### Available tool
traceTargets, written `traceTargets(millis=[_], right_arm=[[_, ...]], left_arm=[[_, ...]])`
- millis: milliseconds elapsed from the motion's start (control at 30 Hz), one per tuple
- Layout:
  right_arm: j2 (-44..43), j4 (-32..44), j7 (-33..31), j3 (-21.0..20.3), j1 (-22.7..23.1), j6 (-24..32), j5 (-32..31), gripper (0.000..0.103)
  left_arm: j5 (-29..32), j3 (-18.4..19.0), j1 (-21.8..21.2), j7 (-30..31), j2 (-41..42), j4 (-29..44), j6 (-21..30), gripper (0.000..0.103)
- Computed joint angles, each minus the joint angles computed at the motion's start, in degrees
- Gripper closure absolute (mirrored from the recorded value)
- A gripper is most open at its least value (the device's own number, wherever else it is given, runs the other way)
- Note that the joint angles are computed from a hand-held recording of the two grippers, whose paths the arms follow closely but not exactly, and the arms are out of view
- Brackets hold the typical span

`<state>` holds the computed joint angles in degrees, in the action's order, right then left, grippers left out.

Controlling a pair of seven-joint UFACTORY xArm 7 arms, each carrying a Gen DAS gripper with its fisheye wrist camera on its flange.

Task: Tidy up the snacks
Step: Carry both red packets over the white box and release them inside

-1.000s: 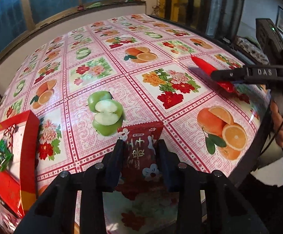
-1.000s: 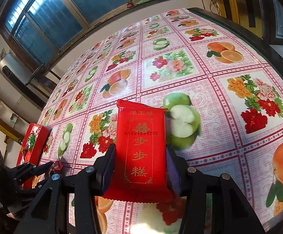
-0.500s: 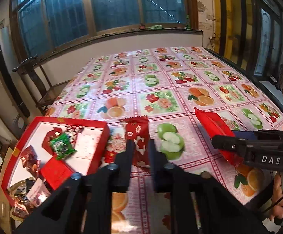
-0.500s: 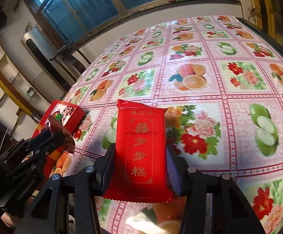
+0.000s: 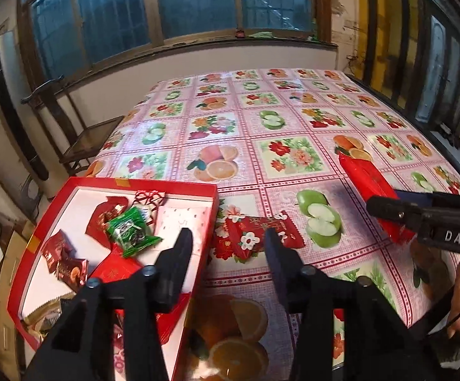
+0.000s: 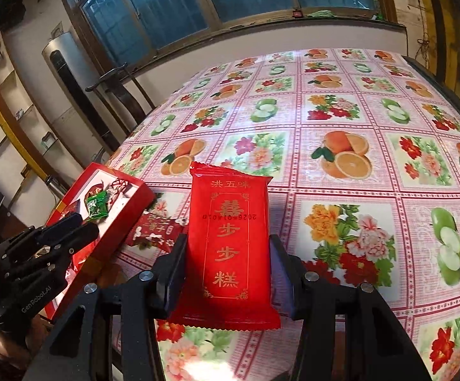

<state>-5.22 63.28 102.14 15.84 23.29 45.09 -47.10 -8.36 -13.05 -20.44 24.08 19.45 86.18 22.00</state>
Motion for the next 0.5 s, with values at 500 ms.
traceTargets(millis=[500], right_arm=[[-17.4, -19.6, 5.9, 4.3, -6.8, -5.2, 6.9, 0.05]], left_arm=[[11.5, 0.0, -3.9, 18.7, 10.2, 18.4, 17.5, 0.035]])
